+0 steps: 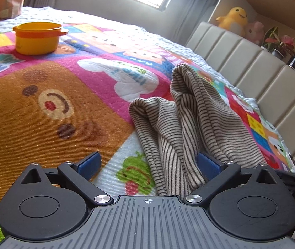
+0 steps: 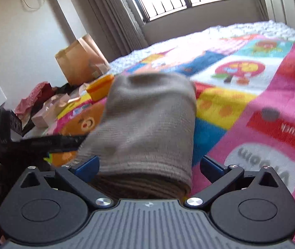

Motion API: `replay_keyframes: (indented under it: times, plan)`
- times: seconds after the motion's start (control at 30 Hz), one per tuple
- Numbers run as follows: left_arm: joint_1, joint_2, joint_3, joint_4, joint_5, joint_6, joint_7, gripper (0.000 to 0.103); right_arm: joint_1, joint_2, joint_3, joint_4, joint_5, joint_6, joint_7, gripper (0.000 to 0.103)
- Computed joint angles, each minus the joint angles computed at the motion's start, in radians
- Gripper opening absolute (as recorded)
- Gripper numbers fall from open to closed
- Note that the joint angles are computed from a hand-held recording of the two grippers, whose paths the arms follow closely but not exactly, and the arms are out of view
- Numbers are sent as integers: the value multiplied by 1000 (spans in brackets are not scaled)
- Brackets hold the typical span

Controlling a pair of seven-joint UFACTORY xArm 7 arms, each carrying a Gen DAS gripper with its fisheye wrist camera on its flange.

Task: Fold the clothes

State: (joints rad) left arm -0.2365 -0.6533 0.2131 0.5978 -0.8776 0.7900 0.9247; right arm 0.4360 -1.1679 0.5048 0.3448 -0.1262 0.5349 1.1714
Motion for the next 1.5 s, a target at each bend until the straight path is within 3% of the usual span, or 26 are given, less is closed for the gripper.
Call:
replay_keyframes:
  times: [0.17, 0.3, 0.43, 0.5, 0.57, 0.73, 0.87, 0.93, 1.13, 1.3, 1.5]
  plan:
    - [-4, -6, 9, -9, -17, -2, 20, 102, -41, -26, -55, 27, -11, 16, -37, 103]
    - [-7, 0, 23, -9, -38, 7, 48, 102, -80, 52, -106, 41, 0, -24, -94, 88]
    - [-2, 4, 30, -10, -58, 20, 78, 102, -98, 164, -134, 21, 69, -116, -58, 88]
    - [2, 10, 33, -8, -68, 29, 91, 102, -85, 223, -152, -1, 119, -207, -18, 87]
    - [7, 15, 35, -5, -77, 41, 103, 102, -94, 264, -139, 31, 117, -234, -7, 83]
    - [25, 24, 36, -1, -97, 67, 126, 101, -148, 352, -76, 203, -14, -143, -130, 83]
    - [39, 20, 34, -8, -122, 77, 147, 101, -282, 395, 98, 336, -185, 118, -129, 83]
    - [44, 20, 36, -11, -134, 83, 156, 101, -318, 376, 192, 363, -294, 198, -113, 83]
    - [74, 39, 68, -7, -218, 133, 164, 101, -315, 339, 354, 418, -430, 207, -84, 83]
    - [109, 44, 48, -8, -245, 139, 162, 101, -417, 454, 482, 508, -467, 238, -90, 73]
    - [128, 54, 43, -5, -260, 159, 167, 101, -471, 455, 535, 533, -482, 318, -21, 64]
